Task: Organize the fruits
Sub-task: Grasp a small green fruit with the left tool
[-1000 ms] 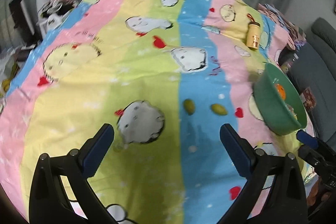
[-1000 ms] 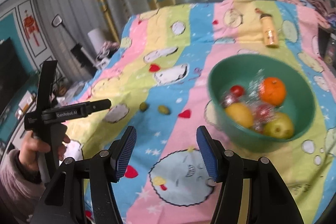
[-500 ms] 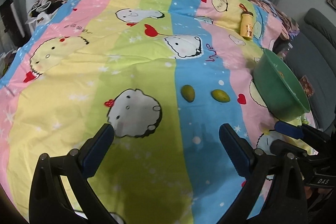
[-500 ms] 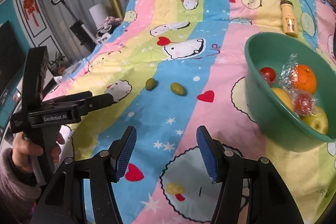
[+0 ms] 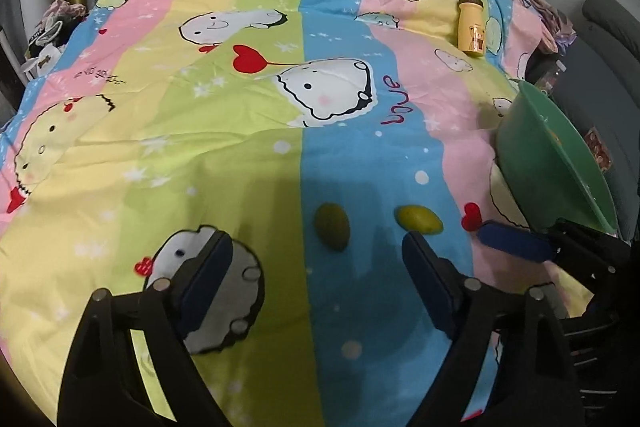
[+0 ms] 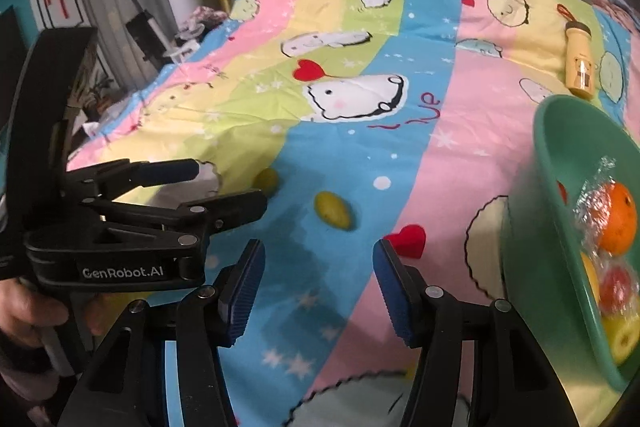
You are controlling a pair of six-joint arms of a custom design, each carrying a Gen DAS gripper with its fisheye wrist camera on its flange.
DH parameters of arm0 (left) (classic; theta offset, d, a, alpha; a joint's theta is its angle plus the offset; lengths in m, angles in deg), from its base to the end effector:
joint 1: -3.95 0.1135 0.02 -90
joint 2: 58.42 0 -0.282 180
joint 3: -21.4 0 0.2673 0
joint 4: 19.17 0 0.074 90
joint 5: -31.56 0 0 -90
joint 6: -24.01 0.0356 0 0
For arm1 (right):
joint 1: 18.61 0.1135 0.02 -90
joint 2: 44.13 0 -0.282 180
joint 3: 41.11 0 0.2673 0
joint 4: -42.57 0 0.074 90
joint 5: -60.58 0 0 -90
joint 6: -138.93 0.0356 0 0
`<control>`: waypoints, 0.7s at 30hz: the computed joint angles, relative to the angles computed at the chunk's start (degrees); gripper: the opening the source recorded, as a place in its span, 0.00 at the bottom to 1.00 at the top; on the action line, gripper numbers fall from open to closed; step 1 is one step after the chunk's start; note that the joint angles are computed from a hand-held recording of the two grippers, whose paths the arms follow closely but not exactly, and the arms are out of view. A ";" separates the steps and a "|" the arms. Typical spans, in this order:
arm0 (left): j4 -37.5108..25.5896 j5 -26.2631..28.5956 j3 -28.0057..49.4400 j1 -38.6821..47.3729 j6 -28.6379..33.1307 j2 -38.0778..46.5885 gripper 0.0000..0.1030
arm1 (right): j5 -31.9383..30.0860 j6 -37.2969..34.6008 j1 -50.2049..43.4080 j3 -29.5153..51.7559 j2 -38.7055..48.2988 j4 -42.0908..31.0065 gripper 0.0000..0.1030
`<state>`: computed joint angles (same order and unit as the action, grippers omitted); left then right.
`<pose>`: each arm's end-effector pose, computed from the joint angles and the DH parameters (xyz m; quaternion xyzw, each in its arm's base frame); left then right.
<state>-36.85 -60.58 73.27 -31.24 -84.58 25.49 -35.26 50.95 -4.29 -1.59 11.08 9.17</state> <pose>0.2357 -0.1646 0.1685 0.1291 0.9298 -0.1401 0.3150 0.1814 0.0500 0.1901 -0.1179 0.9284 0.0968 0.3387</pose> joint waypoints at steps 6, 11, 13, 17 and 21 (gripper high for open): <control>0.73 1.60 1.34 0.84 0.57 2.64 0.71 | 1.00 -0.64 -0.08 1.40 5.82 3.04 0.47; 0.32 2.70 2.57 1.29 1.89 4.17 0.59 | 1.53 -1.61 0.29 2.62 10.22 5.46 0.44; 0.49 3.14 2.62 1.54 2.19 4.28 0.54 | 2.08 -1.89 0.76 2.79 11.03 6.32 0.43; 0.87 2.68 2.43 1.62 2.85 4.35 0.39 | 3.21 -2.68 1.40 2.96 11.99 7.35 0.37; 1.16 1.91 2.35 1.13 3.37 4.56 0.32 | 2.48 -2.62 -0.23 3.30 12.49 7.60 0.21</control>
<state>-35.69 -58.67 75.62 -30.11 -81.21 30.06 -32.78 48.33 -4.52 1.71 23.57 16.77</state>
